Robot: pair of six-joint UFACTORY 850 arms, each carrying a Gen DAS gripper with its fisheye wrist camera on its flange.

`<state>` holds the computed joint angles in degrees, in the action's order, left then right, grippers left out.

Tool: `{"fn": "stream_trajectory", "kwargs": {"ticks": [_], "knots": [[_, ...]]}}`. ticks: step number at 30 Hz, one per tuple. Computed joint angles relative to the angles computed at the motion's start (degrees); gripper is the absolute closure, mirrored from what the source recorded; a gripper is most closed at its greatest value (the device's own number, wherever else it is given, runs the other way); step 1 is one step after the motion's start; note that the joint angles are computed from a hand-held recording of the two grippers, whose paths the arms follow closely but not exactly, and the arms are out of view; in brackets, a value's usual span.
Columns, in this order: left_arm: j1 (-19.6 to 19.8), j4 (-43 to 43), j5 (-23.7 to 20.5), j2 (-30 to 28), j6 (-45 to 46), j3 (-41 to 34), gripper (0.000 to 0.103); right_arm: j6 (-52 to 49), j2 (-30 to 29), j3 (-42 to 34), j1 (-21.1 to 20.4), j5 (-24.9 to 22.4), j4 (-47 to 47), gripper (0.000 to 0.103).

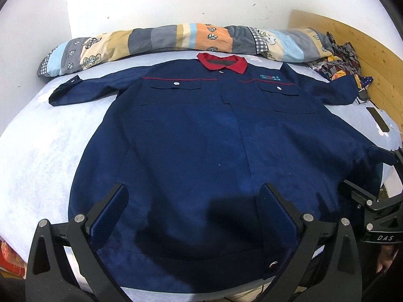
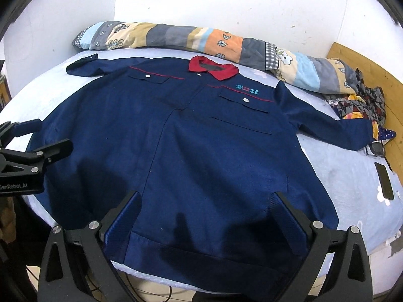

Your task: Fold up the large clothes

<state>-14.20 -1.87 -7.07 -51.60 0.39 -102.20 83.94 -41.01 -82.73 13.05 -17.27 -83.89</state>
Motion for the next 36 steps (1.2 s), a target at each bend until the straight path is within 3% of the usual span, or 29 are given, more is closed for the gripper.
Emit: {"fn": "stream_trajectory", "kwargs": {"ticks": [7,13,25,30,36], "knots": [[-0.1,1.59,-0.04,-0.18,-1.2,-0.22,0.0,1.3,0.36,0.65,0.15,-0.7,-2.18,0.001],[-0.33,7.99,1.18,0.01,-6.54,0.78,0.0,2.69,0.53,1.13,0.17,-0.79,-3.55,0.001],[-0.41,-0.49,0.43,-0.04,1.38,0.4,0.0,3.43,0.75,1.31,-0.04,-0.17,-3.7,0.001],[-0.57,-8.81,-0.96,-0.32,8.37,-0.73,0.0,5.74,1.43,1.59,-1.67,2.71,-3.17,0.001],[-0.77,-15.89,-3.42,-3.26,14.1,-8.14,0.0,12.41,2.78,1.5,-5.51,7.68,-4.65,0.001]]}}
